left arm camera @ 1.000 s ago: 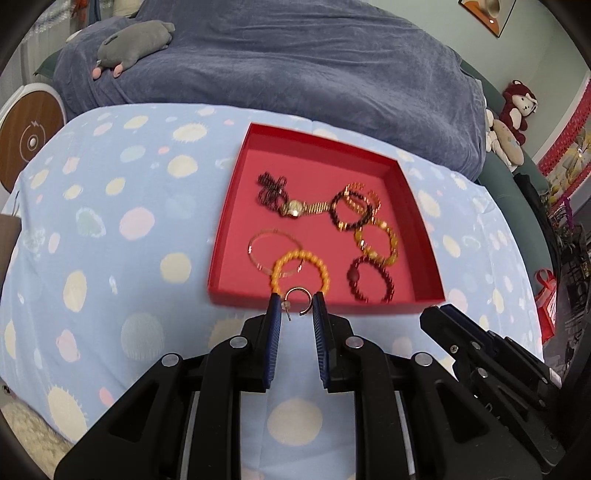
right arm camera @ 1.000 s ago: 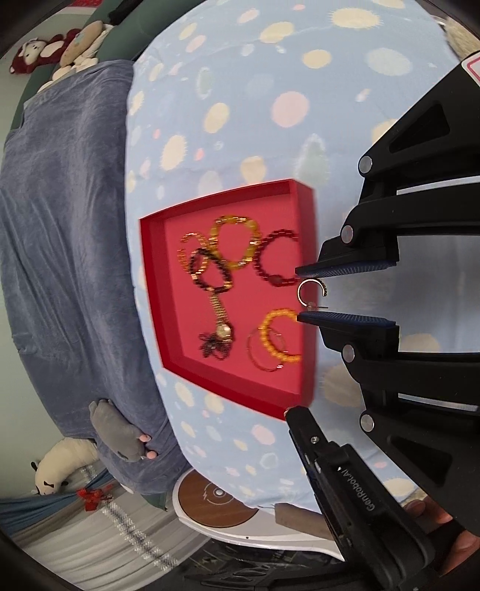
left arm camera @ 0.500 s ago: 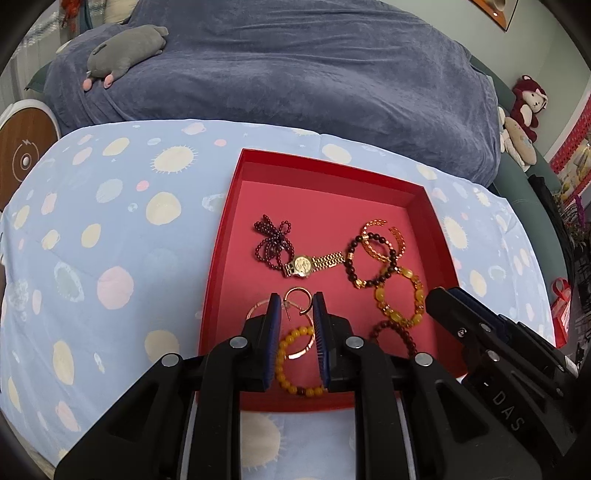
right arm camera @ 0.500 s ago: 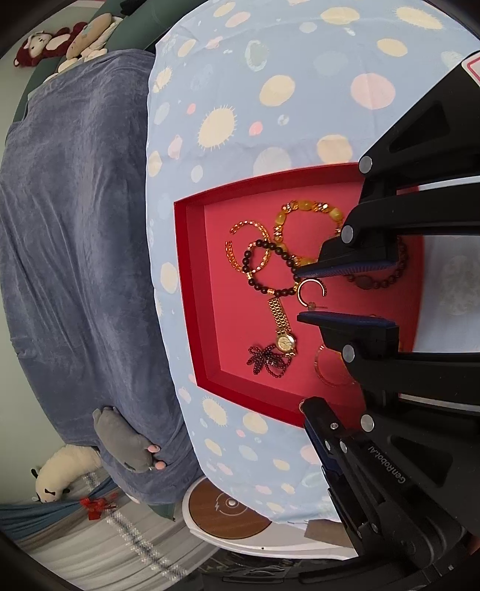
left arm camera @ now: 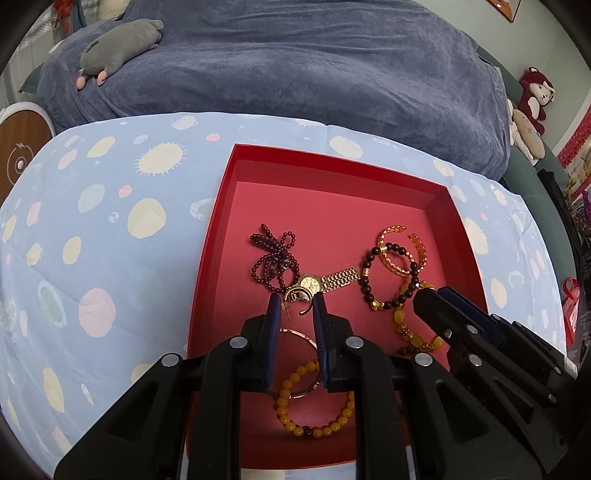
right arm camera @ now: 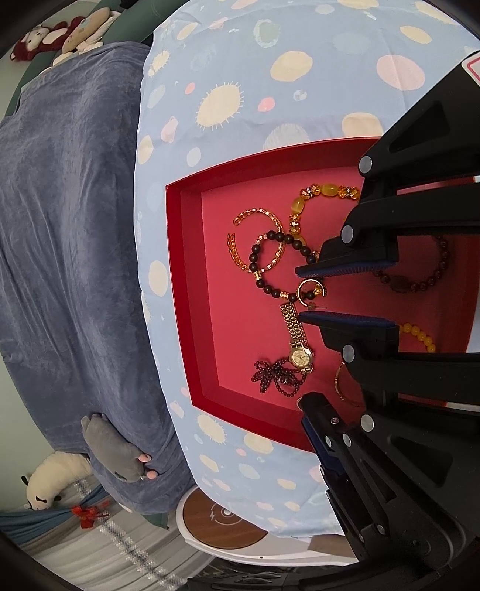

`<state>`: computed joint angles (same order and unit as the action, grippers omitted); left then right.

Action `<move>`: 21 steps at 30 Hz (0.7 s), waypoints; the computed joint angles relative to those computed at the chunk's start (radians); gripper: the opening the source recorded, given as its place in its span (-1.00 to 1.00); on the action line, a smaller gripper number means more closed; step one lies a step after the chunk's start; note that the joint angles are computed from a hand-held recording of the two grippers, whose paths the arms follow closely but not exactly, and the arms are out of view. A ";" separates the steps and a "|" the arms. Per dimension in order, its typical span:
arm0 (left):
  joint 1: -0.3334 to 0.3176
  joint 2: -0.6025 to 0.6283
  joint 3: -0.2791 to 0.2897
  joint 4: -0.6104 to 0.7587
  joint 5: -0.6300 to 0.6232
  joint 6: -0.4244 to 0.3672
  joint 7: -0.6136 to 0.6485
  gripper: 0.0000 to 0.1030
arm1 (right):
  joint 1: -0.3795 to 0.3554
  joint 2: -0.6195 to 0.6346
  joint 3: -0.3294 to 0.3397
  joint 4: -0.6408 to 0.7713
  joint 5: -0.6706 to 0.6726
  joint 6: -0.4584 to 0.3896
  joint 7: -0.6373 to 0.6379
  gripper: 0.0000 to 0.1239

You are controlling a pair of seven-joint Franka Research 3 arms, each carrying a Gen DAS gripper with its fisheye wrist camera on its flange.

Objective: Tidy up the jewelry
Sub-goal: 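Carry the earring into the red box and open the right gripper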

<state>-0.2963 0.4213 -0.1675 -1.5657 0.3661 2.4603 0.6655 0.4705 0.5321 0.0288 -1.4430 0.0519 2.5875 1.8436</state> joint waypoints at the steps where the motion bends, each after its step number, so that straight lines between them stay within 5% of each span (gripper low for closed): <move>1: -0.001 0.002 0.001 0.002 0.000 -0.002 -0.001 -0.66 | 0.000 0.003 0.000 0.003 0.000 -0.002 0.000 -0.71; 17: -0.004 0.001 0.002 0.011 -0.001 -0.019 -0.017 -0.64 | -0.003 0.010 0.004 0.019 0.016 -0.015 -0.004 -0.69; 21: -0.009 -0.009 0.005 0.006 0.009 -0.028 -0.031 -0.46 | -0.001 0.006 0.002 0.018 0.012 -0.015 -0.002 -0.67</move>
<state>-0.3054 0.4127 -0.1624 -1.5595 0.3753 2.4328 0.6349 0.4691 0.5382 0.0313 -1.4253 0.0637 2.5723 1.8411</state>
